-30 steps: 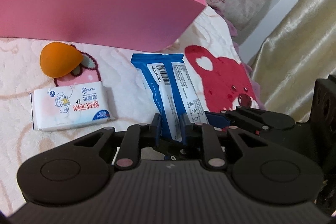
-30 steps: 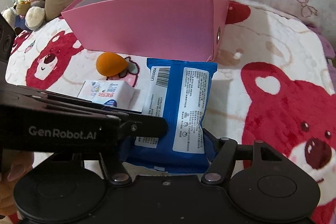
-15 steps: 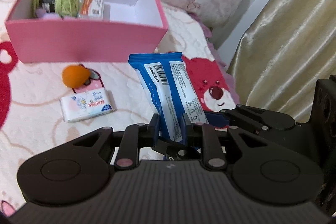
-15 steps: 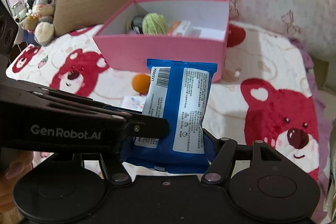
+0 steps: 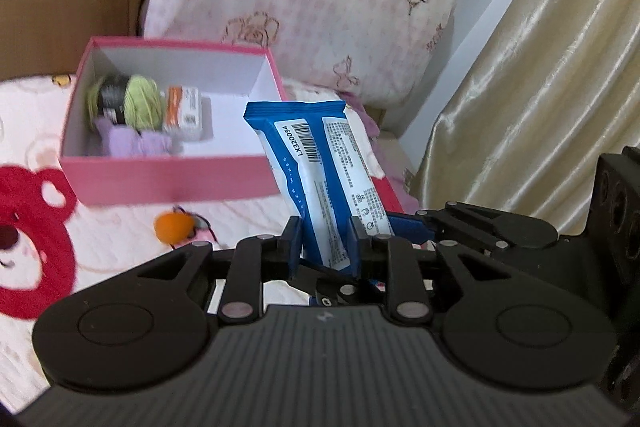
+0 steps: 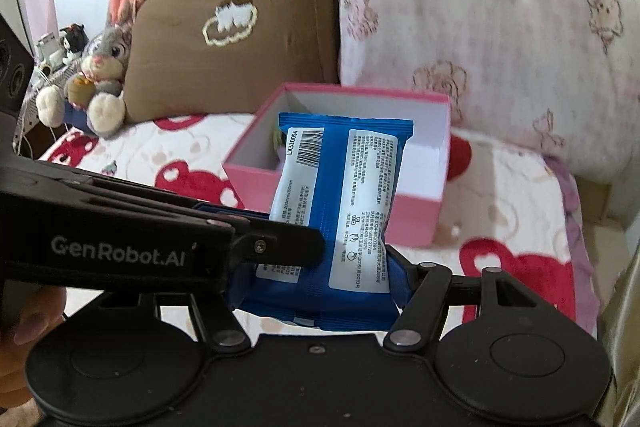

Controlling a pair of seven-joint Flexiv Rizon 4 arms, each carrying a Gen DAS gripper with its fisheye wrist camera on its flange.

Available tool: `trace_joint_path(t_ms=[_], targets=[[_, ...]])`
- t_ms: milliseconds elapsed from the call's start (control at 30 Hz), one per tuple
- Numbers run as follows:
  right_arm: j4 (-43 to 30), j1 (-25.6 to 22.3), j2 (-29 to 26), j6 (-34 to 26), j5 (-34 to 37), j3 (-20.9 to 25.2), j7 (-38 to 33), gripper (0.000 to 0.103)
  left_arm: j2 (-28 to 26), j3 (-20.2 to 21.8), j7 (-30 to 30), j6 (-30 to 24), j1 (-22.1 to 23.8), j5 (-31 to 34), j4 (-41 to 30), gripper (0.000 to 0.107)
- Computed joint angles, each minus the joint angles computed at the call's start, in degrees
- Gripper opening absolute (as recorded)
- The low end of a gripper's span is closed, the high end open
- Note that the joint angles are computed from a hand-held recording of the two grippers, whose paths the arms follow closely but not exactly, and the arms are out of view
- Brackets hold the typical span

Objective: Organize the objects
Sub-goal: 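Lift the blue snack packet and lower it into the pink box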

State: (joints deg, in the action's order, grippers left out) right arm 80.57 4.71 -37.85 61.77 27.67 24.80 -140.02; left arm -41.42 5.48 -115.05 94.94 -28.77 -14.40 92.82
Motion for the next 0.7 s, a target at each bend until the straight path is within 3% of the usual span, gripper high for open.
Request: trace_joint_path(t_ms=[267,433,700], targets=[[-9.31,4.0,-4.62,-2.68,-2.17,-1.87,6.67,0.07,-1.0,2.61,-0.72,-6.99,2.18,1.61,-6.76,0.021],[-18.35,7.49,-10.86,-4.33,-6.12,-3.96,12.31,0.07,-4.68,-2.6,1.24,-9.31,8.65,1.66,-12.66,0.021],[-36.64,12.08,-23.54,-10.54,-11.07,-6.66,20.89,0.07,-13.97,-7.55,5.36,-14.91,14.88,0.05,-24.99,0.021]])
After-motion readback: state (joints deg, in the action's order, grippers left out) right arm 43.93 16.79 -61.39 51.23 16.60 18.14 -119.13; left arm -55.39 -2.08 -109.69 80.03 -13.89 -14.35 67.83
